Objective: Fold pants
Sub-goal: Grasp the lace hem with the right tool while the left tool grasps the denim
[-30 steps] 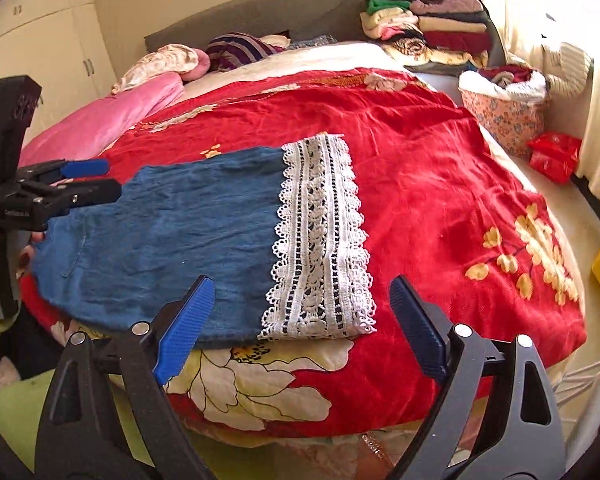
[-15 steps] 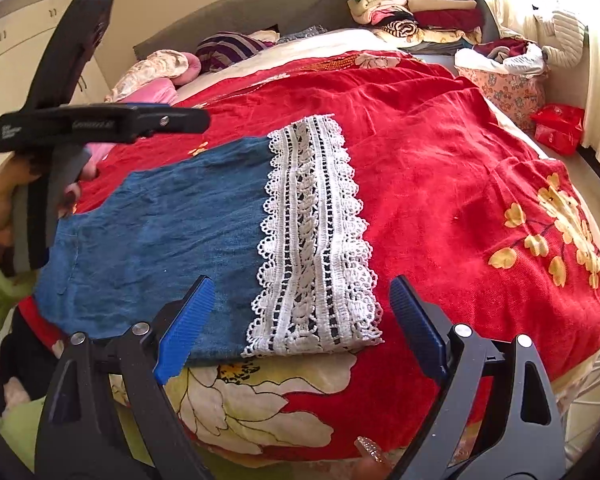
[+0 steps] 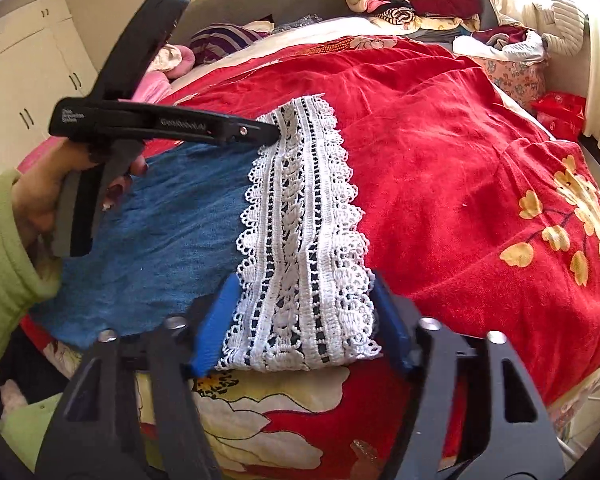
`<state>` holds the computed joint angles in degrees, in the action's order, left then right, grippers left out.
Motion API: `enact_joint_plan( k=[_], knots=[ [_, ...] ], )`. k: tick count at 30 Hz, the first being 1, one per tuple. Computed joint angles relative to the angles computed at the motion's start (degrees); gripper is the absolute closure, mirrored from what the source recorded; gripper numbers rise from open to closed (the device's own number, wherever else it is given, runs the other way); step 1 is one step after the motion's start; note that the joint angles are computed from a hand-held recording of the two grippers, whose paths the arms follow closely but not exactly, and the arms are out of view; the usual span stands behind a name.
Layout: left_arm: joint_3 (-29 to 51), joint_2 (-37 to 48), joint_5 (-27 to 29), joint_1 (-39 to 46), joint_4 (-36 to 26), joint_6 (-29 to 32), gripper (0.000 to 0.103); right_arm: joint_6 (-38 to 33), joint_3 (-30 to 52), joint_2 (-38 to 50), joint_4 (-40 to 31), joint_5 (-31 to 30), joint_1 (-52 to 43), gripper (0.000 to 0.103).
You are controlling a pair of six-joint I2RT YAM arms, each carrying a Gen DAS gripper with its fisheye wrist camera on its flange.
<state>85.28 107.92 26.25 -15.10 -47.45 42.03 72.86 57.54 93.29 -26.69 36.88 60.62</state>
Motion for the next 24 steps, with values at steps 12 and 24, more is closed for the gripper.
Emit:
enact_joint_plan(
  k=[12, 24],
  knots=[
    [-5.93, -2.94, 2.57, 0.35, 4.56, -1.64, 0.077, -4.30, -2.64, -0.09, 8.35, -1.74, -2.36, 0.059],
    [0.75, -2.27, 19.21, 10.61, -7.97, 0.92, 0.090, -15.55, 4.02, -0.12, 12.48, 0.21, -0.13, 0.084]
  ],
)
